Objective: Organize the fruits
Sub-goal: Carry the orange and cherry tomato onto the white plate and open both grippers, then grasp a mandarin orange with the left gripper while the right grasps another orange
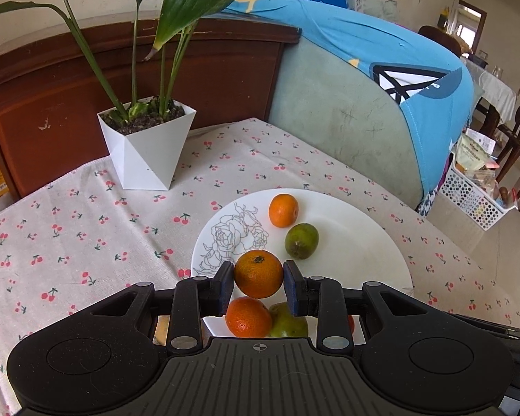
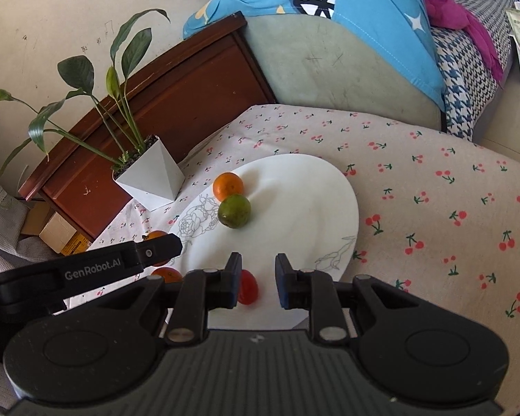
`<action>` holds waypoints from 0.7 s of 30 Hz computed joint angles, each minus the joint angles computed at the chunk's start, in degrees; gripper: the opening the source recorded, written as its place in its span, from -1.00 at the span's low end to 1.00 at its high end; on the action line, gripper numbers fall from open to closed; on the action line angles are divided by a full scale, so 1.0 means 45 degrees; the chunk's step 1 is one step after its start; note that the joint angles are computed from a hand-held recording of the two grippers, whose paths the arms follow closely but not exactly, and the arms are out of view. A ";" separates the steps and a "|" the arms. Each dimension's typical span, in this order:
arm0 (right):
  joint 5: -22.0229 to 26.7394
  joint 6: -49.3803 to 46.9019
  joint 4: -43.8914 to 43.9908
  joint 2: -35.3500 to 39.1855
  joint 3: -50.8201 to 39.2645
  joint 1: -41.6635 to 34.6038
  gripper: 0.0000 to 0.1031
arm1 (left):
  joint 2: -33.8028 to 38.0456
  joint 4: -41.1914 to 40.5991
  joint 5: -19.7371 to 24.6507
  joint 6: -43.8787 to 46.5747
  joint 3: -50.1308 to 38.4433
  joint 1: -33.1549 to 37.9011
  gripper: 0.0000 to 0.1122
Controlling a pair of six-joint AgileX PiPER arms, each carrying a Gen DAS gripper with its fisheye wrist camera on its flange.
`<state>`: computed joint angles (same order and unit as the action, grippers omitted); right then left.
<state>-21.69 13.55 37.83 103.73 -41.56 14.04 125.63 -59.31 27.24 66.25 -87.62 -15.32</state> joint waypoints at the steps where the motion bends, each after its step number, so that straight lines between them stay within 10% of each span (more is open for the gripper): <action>1: -0.0049 0.0390 -0.0211 -0.0044 0.0091 -0.0063 -0.53 | -0.0020 -0.0011 -0.0058 -0.0005 0.0026 -0.0021 -0.48; 12: -0.0118 0.2109 -0.2423 -0.0112 0.0149 -0.0105 -0.50 | -0.0636 -0.0626 0.0118 0.0210 0.0267 0.0221 0.09; 21: -0.0218 0.2735 -0.4463 -0.0040 -0.0141 0.0347 -0.49 | -0.1018 0.0163 -0.0084 -0.1087 0.0189 0.1240 0.11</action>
<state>-22.67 25.86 17.75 103.55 -42.19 15.60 121.05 -58.58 26.86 61.37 -86.77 -9.74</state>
